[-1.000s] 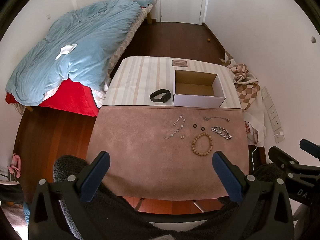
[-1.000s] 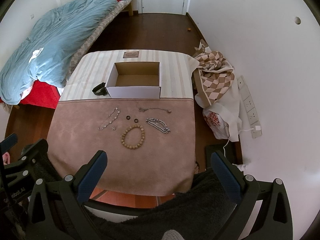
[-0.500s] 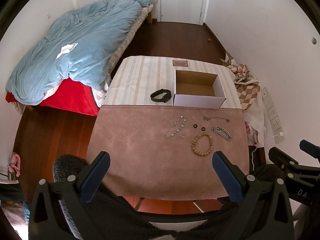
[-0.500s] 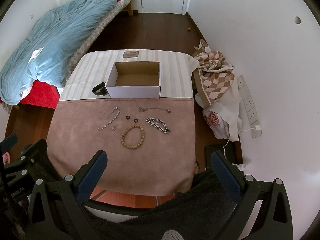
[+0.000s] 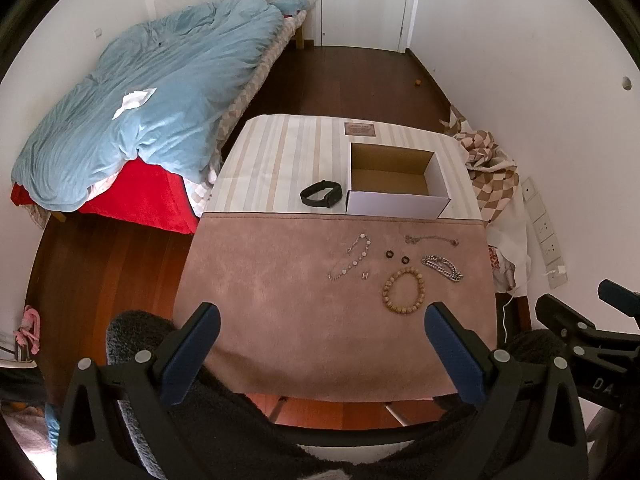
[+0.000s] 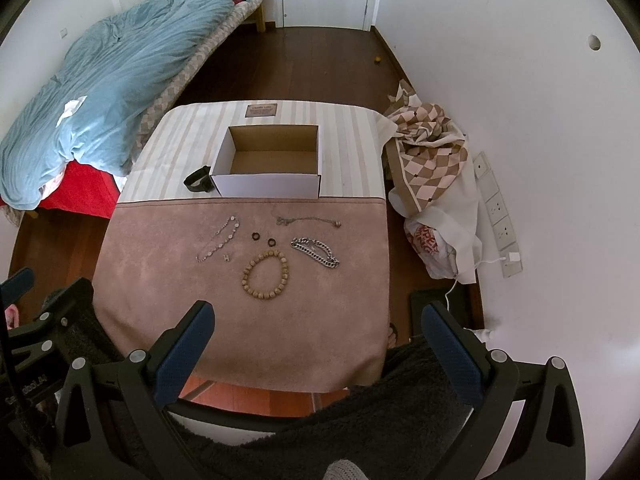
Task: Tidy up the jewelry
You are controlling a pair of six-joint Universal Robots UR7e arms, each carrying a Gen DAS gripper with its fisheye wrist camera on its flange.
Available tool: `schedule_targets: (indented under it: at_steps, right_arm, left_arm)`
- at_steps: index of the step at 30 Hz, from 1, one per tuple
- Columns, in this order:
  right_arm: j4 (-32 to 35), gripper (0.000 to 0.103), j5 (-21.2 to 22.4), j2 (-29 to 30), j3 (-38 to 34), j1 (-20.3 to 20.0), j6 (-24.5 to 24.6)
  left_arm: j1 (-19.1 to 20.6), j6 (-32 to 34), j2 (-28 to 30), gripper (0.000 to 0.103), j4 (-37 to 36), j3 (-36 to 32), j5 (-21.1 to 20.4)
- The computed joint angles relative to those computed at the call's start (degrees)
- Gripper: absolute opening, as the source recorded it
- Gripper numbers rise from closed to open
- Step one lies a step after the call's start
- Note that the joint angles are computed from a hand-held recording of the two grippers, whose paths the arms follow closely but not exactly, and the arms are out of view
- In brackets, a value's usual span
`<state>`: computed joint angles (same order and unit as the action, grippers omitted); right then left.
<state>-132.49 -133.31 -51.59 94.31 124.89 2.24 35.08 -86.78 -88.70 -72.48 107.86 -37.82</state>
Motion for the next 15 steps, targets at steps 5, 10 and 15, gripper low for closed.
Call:
schedule_targets:
  at_steps: [5,10,15]
  right_arm:
    - [-0.1,0.103,-0.2,0.0,0.0,0.0,0.0]
    - [-0.3,0.103,-0.1,0.0,0.1,0.1,-0.1]
    - [-0.5,0.103,0.0,0.0,0.1,0.0,-0.3]
  left_arm:
    - [-0.1,0.0,-0.1,0.103,0.0,0.0,0.0]
    - [-0.1,-0.1,0.0,0.103,0.0,-0.1,0.1]
    - [0.0,0.0,-0.1,0.103,-0.4,0.0,0.1]
